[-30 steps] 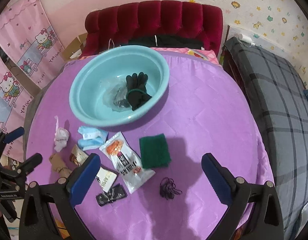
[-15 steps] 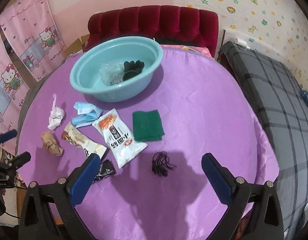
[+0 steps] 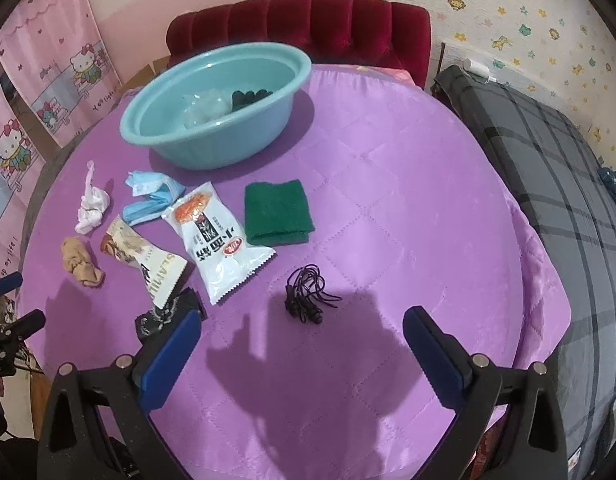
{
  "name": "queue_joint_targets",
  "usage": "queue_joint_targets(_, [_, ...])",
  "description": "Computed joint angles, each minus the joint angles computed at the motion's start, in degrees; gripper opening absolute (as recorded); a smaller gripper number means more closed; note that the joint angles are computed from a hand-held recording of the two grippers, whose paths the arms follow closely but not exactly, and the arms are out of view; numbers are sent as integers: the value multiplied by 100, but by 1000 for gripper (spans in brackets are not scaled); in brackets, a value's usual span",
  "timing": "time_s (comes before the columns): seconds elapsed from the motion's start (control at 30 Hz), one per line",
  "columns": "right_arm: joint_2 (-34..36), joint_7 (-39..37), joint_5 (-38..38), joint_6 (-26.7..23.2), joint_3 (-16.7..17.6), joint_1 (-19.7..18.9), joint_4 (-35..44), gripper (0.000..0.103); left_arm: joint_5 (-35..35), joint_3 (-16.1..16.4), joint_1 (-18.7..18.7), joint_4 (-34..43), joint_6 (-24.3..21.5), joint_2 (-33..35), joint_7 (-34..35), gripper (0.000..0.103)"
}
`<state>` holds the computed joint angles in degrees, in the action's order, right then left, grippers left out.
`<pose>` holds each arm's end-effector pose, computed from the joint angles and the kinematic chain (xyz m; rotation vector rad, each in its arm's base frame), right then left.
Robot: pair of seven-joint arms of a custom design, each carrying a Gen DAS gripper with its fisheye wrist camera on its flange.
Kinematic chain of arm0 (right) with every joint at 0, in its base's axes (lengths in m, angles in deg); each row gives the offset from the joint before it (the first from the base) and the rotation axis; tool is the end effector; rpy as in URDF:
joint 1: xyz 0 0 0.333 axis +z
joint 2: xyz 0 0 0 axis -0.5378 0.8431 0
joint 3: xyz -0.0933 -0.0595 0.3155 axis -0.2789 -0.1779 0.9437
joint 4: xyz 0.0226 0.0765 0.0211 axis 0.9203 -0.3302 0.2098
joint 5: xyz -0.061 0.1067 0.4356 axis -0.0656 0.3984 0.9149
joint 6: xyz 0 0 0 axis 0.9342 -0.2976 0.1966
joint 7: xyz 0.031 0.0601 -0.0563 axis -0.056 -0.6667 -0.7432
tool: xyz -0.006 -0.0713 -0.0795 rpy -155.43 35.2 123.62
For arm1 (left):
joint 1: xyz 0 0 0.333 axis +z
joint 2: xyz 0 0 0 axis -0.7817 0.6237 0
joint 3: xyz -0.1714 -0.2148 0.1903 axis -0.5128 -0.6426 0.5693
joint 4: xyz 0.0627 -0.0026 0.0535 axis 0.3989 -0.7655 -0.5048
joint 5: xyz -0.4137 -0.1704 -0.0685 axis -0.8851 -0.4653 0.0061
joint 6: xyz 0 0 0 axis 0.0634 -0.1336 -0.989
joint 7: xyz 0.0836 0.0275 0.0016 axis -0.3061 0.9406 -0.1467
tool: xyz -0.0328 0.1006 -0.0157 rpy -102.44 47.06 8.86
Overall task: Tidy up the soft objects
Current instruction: 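Withdraw both tools from the basin back over the table, then grasp the black cable with the right tool while the left tool grasps the beige sock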
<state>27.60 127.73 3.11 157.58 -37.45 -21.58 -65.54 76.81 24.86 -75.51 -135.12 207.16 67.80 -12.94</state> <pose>0.6873 0.1562 0.5276 -2.2074 1.5568 -0.3867 0.5922 -0.4137 0.5278 -2.0427 1.8385 -0.4993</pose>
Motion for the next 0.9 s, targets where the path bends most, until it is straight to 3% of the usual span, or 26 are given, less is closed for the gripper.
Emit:
queue_joint_targets(0.6, [1192, 366, -524, -518, -72, 68, 1065, 101, -180, 59, 107, -169, 9, 72, -130, 103])
queue_joint_targets(0.63, [1252, 351, -497, -559, -62, 56, 1130, 96, -191, 60, 114, -172, 1, 74, -136, 103])
queue_joint_targets(0.7, [1344, 318, -468, -649, -49, 47, 1248, 72, -216, 61, 126, -181, -14, 76, -156, 103])
queue_joint_targets(0.77, [1425, 168, -236, -834, 27, -39, 1384, 30, -272, 55, 148, -195, -1, 77, -124, 103])
queue_joint_targets(0.8, [1427, 63, -30, -872, 83, -106, 1403, 22, -276, 56, 152, -192, -13, 85, -107, 103])
queue_joint_targets(0.9, [1360, 43, -33, -843, 50, -66, 1354, 19, -267, 71, 157, -165, -34, 111, -135, 103])
